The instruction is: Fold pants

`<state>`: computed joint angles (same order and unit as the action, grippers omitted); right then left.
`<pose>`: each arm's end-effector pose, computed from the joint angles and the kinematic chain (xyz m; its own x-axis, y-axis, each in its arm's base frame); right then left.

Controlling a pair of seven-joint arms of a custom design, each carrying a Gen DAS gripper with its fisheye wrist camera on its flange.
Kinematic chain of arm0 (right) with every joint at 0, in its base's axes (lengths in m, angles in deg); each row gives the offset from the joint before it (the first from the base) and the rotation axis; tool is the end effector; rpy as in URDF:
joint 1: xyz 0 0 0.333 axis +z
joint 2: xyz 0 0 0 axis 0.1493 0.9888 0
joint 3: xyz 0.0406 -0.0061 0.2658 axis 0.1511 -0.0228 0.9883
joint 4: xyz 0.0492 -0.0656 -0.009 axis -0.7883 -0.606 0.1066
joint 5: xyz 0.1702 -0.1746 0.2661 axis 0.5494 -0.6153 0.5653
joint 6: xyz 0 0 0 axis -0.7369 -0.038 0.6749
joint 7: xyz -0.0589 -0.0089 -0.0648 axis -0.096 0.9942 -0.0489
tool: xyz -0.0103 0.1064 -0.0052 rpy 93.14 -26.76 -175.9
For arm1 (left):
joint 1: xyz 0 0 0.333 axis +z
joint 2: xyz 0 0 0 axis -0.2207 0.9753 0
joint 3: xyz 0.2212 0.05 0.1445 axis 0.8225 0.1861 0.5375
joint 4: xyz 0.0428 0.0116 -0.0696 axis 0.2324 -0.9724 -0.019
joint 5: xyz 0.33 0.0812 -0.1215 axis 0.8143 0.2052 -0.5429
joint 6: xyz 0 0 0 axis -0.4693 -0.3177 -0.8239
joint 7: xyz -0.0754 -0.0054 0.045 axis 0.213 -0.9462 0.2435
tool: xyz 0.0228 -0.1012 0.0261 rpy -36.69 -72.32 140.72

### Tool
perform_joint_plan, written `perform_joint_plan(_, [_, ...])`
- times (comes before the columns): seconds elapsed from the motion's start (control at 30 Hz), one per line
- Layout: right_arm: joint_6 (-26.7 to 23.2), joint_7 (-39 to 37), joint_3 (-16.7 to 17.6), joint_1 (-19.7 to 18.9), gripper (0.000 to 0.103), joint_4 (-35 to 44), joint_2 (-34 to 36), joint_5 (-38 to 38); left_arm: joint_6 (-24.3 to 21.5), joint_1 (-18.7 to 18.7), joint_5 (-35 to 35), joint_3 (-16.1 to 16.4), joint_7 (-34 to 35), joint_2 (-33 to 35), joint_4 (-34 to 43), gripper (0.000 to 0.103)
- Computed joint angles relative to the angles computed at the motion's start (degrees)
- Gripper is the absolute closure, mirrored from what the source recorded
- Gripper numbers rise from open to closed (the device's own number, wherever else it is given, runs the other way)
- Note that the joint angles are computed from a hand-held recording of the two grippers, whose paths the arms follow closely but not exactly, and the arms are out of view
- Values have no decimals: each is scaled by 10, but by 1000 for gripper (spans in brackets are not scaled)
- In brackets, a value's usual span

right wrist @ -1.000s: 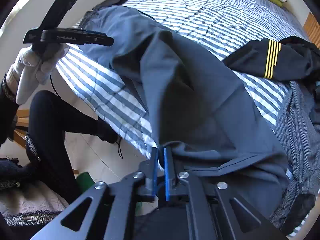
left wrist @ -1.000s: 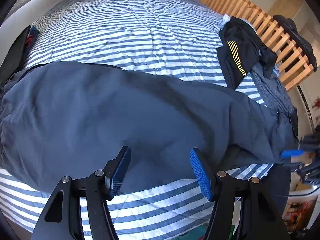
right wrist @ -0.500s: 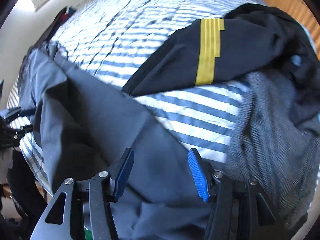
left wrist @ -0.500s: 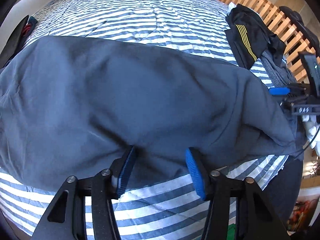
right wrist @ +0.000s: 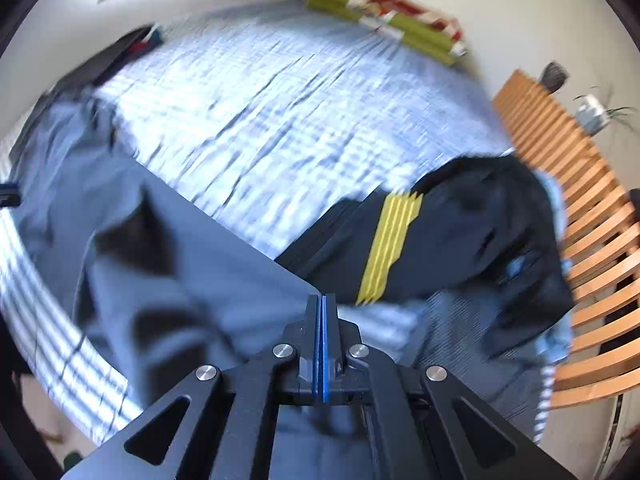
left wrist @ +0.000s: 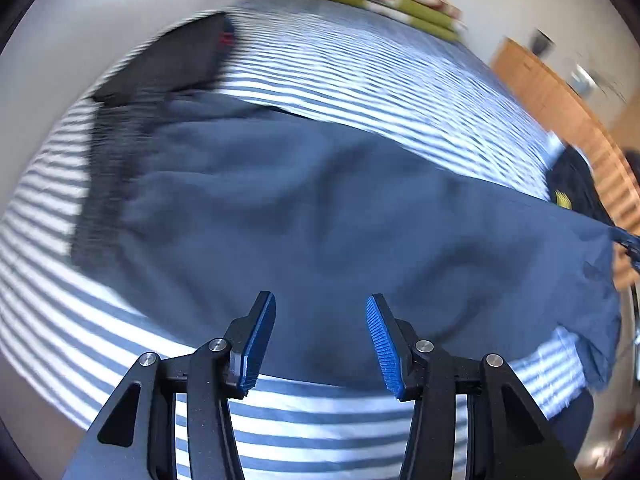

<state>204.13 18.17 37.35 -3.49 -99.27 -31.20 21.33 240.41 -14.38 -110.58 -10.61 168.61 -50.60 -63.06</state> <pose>0.4179 -0.1244 0.4262 -0.0799 -0.9522 0.2948 -0.8724 -0.0763 -0.4828 0.5333 -0.0782 0.3311 -0.2704 -0.9435 0.1917 -0.8762 0.1587 -0.4550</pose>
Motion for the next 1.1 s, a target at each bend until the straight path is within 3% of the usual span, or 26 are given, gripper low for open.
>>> perform_joint_plan(0.07, [29,92,55,-65,103,47,25,-104,23,6,54,29,-65,17,19,47])
perform_joint_plan(0.13, [27,206,99,-115,103,113,60,-221,35,17,97,49,-114,34,40,40])
perform_joint_plan(0.2, [-6,356,121,-140,103,191,106,-363,38,23,147,68,-156,56,66,31])
perform_joint_plan(0.27, [-80,416,155,-163,102,268,161,-425,21,30,190,81,-182,83,98,25])
perform_joint_plan(0.37, [-159,297,132,-127,97,352,241,-306,-7,38,237,89,-200,120,139,21])
perform_joint_plan(0.43, [-141,253,122,-113,89,341,238,-242,-12,24,279,103,-236,149,164,21])
perform_joint_plan(0.5, [-93,209,114,-95,64,301,212,-179,-9,20,289,103,-271,175,182,21])
perform_joint_plan(0.57, [-52,138,111,-65,62,277,202,-89,0,61,213,50,-229,187,178,31])
perform_joint_plan(0.6, [-39,103,109,-48,62,274,205,-51,38,65,211,45,-223,176,152,38])
perform_joint_plan(0.67, [-35,44,113,-12,62,288,218,8,44,102,152,2,-170,154,124,78])
perform_joint_plan(0.73, [-34,0,119,21,62,315,240,50,27,168,27,-65,-74,119,92,89])
perform_joint_plan(0.83, [-50,-64,135,66,62,377,296,134,12,217,-136,-107,61,31,12,90])
perform_joint_plan(0.93, [-84,-129,155,94,61,466,367,214,-13,223,-238,-93,156,-73,-80,90])
perform_joint_plan(1.0, [-112,-169,167,112,61,529,416,252,-58,223,-254,-64,164,-112,-121,89])
perform_joint_plan(1.1, [-114,-228,187,139,59,610,490,293,-99,217,-256,-26,163,-136,-156,89])
